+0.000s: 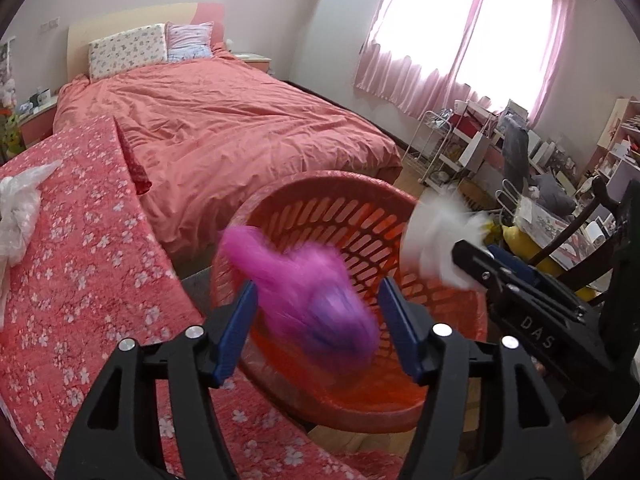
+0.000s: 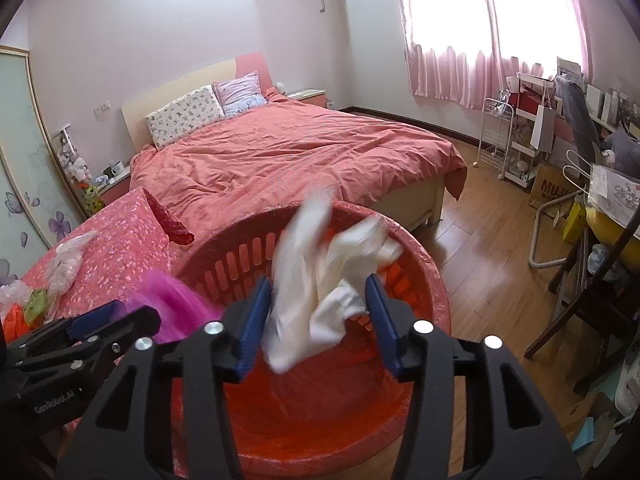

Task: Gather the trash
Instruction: 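Grasp the green bag with the left tool while the right tool grasps an orange bag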

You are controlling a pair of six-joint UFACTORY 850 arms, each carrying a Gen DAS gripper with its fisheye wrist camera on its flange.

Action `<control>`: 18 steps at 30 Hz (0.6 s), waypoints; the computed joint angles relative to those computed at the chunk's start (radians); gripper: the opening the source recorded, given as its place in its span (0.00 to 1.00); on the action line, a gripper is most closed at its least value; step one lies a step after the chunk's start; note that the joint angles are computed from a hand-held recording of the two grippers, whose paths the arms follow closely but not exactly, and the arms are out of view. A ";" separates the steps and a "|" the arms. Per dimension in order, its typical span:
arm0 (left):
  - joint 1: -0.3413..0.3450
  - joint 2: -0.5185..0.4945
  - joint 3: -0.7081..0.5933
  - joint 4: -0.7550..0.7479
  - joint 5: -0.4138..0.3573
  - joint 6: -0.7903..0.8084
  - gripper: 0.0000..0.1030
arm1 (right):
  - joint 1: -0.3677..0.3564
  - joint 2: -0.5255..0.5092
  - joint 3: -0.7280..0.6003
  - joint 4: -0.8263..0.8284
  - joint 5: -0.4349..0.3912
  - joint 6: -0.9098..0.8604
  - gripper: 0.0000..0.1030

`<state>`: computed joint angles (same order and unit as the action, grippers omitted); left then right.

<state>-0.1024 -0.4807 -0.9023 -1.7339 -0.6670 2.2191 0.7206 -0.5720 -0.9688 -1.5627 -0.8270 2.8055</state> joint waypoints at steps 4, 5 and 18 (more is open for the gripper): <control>0.019 0.006 0.002 -0.006 0.018 -0.011 0.67 | 0.008 0.001 -0.004 0.021 -0.007 -0.015 0.54; 0.024 0.007 0.003 -0.009 0.020 -0.009 0.67 | 0.013 0.000 -0.009 0.031 -0.014 -0.027 0.56; 0.220 0.111 0.089 -0.216 0.049 0.223 0.76 | 0.095 -0.072 -0.188 0.082 -0.059 -0.239 0.71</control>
